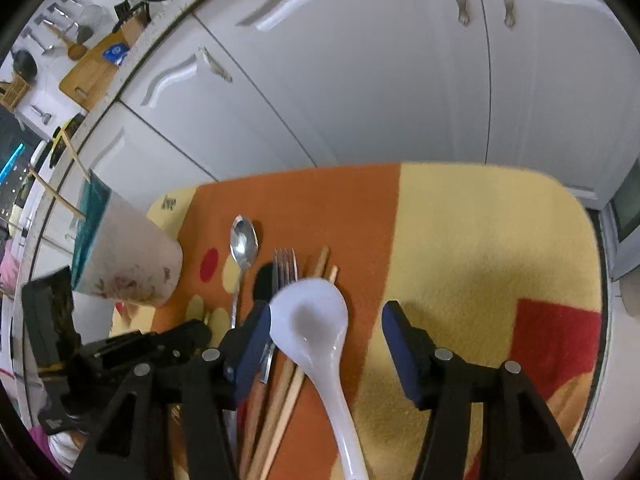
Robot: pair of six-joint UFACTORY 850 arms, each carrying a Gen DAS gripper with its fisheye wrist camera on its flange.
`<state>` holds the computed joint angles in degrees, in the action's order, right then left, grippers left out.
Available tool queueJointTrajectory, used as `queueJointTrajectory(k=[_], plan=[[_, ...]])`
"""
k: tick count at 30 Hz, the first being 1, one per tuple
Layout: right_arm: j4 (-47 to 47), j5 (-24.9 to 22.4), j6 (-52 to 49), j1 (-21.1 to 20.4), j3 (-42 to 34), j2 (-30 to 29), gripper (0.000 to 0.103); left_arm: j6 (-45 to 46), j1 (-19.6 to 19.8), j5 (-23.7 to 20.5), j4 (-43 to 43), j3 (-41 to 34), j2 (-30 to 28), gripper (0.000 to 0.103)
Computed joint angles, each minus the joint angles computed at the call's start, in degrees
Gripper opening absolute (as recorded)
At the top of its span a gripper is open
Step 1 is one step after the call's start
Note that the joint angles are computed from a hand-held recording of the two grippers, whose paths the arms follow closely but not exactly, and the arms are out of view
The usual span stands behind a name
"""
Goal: Organize utensils
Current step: 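Lift the gold fork with the left tool while the right tool lifts the white spoon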
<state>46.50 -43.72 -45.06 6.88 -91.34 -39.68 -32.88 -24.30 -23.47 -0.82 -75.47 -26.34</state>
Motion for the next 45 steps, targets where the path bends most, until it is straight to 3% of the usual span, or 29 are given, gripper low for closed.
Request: queueJointTrajectory(k=[4,6,7,9,11,15,19,22,25,28,30,32,36,38,40,41,42,45], plan=[[7.53,-0.19,-6.50,-1.01,1.18,-0.63,0.054,4.96,0.74,1.37,-5.61,0.16,-0.11,0.016],[8.38,-0.31,-7.78,-0.89,1.43,-0.64,0.031,5.44,0.46,1.16,-4.69,-0.43,-0.47,0.021],[8.57,-0.95,-8.08,-0.85,1.50,-0.67,0.030,4.92,0.24,0.76,-3.43,-0.75,-0.63,0.021],[9.12,-2.03,-9.94,-0.83,2.51,0.08,0.020,5.71,0.13,0.49,-3.32,-0.83,-0.66,0.018],[10.39,-2.38,-12.42,-1.03,4.39,1.77,0.014,7.61,0.39,0.55,-4.89,-0.41,-0.43,0.005],[10.28,-3.01,-14.71,-0.93,7.32,4.44,0.008,14.00,1.46,1.85,-11.96,2.03,1.25,0.005],[5.92,-1.28,-13.91,-0.21,9.56,6.38,0.008,15.26,1.88,2.33,-13.74,3.75,2.64,0.005],[6.10,-2.65,-13.69,-0.77,10.70,6.86,0.008,17.18,2.20,2.71,-16.64,4.90,3.55,0.005],[2.43,0.43,-11.04,-0.14,12.54,8.26,0.009,19.16,2.50,2.72,-19.26,5.53,3.93,0.005],[-0.79,3.89,-10.44,1.10,13.82,9.89,0.021,19.00,2.55,2.89,-19.62,5.79,4.19,0.005],[-0.91,5.26,-12.14,2.02,14.81,11.04,0.040,18.73,2.40,3.08,-19.67,5.75,4.28,0.005],[-2.03,5.53,-11.99,2.88,14.82,11.29,0.047,18.78,2.31,3.24,-19.61,5.81,4.48,0.005],[-11.50,8.09,-4.80,5.35,14.27,10.29,0.047,17.84,2.08,3.37,-18.60,6.14,4.86,0.005],[-8.41,9.39,-6.68,5.54,14.37,9.77,0.047,17.94,1.92,3.23,-18.96,6.03,4.80,0.004],[-7.95,10.15,-7.06,5.61,14.34,9.63,0.039,17.58,1.76,3.22,-18.70,5.94,4.85,0.004],[-5.48,8.96,-8.23,5.00,14.20,9.63,0.028,17.50,1.71,3.35,-18.56,6.07,5.05,0.004],[-3.35,7.63,-9.19,4.41,13.96,9.58,0.025,17.43,1.72,3.46,-18.30,6.23,5.32,0.004],[0.71,7.03,-12.68,3.08,15.25,11.26,0.024,17.70,1.87,3.85,-18.40,6.82,6.21,0.004]])
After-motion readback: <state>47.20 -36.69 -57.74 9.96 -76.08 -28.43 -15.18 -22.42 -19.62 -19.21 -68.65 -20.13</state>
